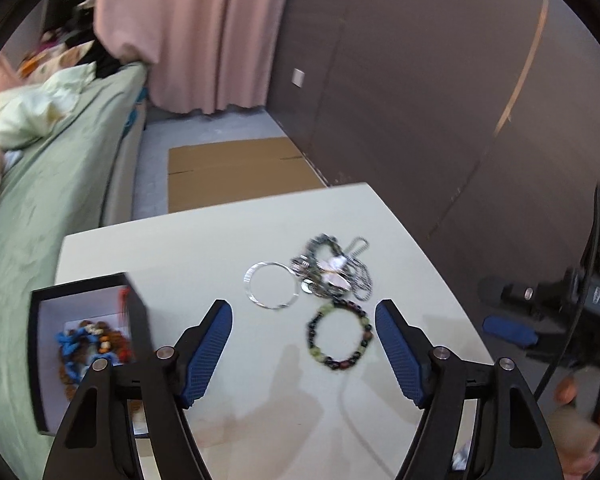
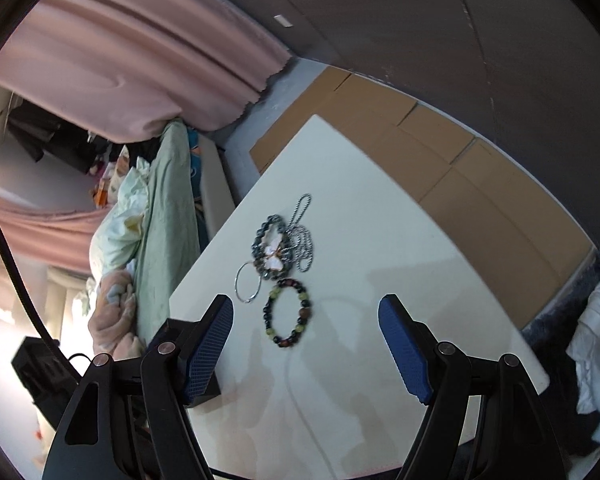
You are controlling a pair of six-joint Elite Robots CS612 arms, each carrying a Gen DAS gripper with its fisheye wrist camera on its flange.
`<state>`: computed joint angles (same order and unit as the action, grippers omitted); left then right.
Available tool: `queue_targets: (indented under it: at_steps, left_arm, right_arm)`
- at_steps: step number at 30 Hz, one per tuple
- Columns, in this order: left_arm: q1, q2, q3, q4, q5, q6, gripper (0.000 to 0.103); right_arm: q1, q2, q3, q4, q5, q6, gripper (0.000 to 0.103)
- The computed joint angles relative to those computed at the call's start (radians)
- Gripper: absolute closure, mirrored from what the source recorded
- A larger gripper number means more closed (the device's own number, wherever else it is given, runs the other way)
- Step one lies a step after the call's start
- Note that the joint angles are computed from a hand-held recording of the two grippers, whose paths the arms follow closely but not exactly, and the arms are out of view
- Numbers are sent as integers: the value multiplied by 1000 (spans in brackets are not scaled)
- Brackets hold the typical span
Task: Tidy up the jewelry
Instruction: 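Close the left gripper on the green-black bead bracelet and lift it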
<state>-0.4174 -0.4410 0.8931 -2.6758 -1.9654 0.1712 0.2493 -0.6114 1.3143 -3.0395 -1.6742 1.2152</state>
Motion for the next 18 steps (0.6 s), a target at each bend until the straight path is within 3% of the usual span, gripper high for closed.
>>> queue_targets:
  at_steps: [4, 8, 12, 18]
  left_arm:
    - [-14, -2, 16, 0, 10, 41, 28]
    - [-24, 5, 12, 24, 32, 50, 42]
    - [-35, 20, 0, 39, 77, 54, 51]
    - [-49, 39, -15, 55, 133, 75, 54]
  right_arm:
    - [-4, -12, 28, -26, -11, 17, 27]
    - [-9, -22, 52, -48, -16, 28, 27]
    - [-11, -28, 66, -63, -15, 34, 27]
    - [-15, -30, 75, -76, -5, 36, 27]
